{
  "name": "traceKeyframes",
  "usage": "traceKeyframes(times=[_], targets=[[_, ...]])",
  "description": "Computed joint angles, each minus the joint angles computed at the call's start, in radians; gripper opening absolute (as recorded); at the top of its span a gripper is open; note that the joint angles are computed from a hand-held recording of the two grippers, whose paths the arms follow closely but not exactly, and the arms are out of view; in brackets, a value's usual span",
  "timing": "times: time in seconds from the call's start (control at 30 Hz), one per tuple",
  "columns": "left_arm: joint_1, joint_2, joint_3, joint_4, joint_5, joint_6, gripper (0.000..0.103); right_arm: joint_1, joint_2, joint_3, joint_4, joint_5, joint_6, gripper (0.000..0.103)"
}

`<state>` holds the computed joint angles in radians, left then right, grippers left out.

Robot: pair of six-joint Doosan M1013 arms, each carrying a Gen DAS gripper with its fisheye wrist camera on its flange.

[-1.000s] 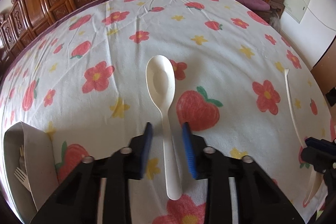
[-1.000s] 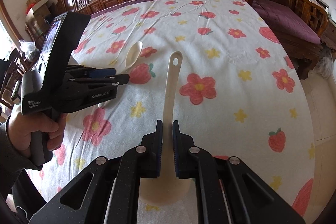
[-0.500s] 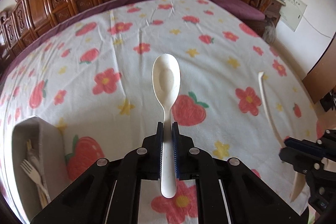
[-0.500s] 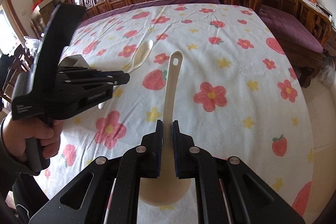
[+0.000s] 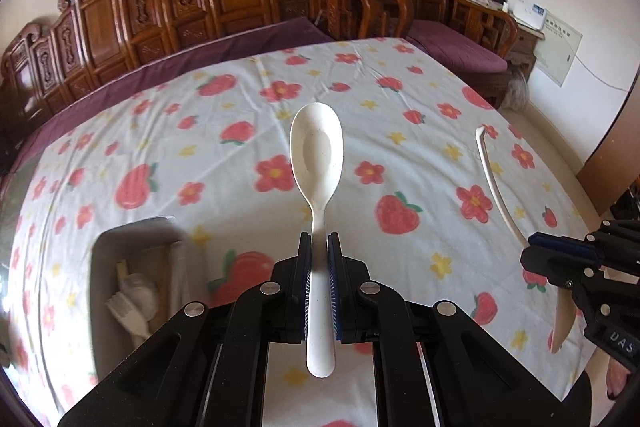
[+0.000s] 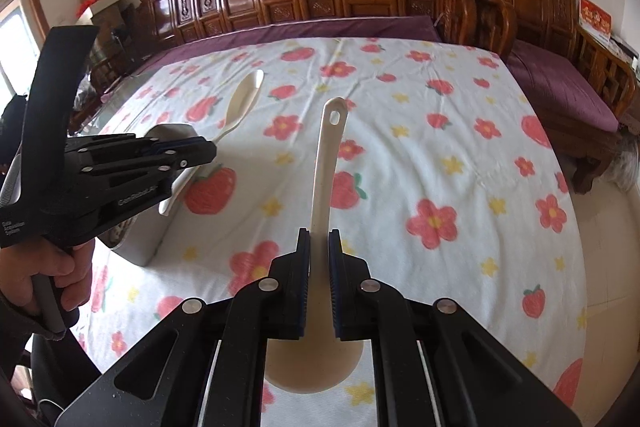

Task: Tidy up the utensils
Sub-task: 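Carry the white spoon over the tray, lower it in and open the left tool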

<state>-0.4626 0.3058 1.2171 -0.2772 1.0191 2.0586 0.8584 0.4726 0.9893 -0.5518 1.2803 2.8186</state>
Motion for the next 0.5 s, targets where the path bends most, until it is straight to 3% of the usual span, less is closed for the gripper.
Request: traceKeyframes(times=[0.5], targets=[[0.12,-0.019,0.021,-0.021,-0.004,0.012,0.007,0.005,0.171,-0.3,0.045,0.049,-0.174,0.011]])
